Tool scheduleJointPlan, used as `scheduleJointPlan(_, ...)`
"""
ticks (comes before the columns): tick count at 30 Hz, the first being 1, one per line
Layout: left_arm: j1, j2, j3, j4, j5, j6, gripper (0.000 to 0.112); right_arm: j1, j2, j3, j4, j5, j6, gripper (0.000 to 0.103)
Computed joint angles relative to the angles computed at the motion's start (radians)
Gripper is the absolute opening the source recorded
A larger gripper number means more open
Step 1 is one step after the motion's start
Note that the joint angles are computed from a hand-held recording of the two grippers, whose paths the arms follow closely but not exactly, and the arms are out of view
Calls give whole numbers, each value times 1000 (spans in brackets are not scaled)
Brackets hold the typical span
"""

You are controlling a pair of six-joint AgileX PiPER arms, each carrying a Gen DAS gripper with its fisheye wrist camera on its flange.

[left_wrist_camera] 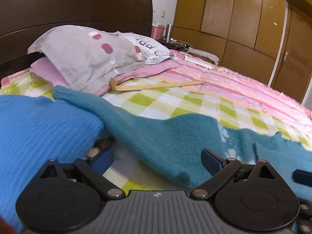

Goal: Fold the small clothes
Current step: 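Open the right tool to release the cuff on the sweater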

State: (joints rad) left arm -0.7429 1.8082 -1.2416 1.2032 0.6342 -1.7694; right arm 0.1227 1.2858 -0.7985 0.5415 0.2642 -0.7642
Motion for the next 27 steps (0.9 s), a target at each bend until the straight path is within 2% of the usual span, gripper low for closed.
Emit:
scheduleJointPlan(1, 10, 17, -20, -35, -9, 35, 88, 0, -5, -4, -11, 7, 5, 48)
scheduleJointPlan(2, 25, 30, -34, -75, -27, 67, 73, -5, -7, -13, -11, 19, -2, 48)
scheduleJointPlan(4, 62, 42, -38, -162, -84, 117, 52, -17, -7, -36, -1, 47, -24, 48)
scheduleJointPlan(6, 99, 31, 1, -150, -173, 56, 43, -21, 3, -70, -15, 68, -20, 48)
scheduleJointPlan(8, 111, 22, 20, -97, -208, 4, 28, -23, 21, -118, -30, 100, -7, 48)
scheduleJointPlan(13, 50, 20, 28, 90, -144, -43, 23, -8, 100, -285, -42, 187, 23, 48)
scheduleJointPlan(15, 40, 16, 37, 122, -139, -53, 23, 11, 164, -390, -48, 241, 35, 48)
scheduleJointPlan(19, 73, -3, 72, 138, -205, -83, 23, 83, 334, -640, -76, 373, 32, 48)
scheduleJointPlan(22, 100, -19, 98, 168, -261, -137, 23, 151, 506, -899, -124, 520, 82, 48)
scheduleJointPlan(27, 122, -24, 118, 207, -306, -181, 23, 233, 783, -1337, -151, 763, 126, 48)
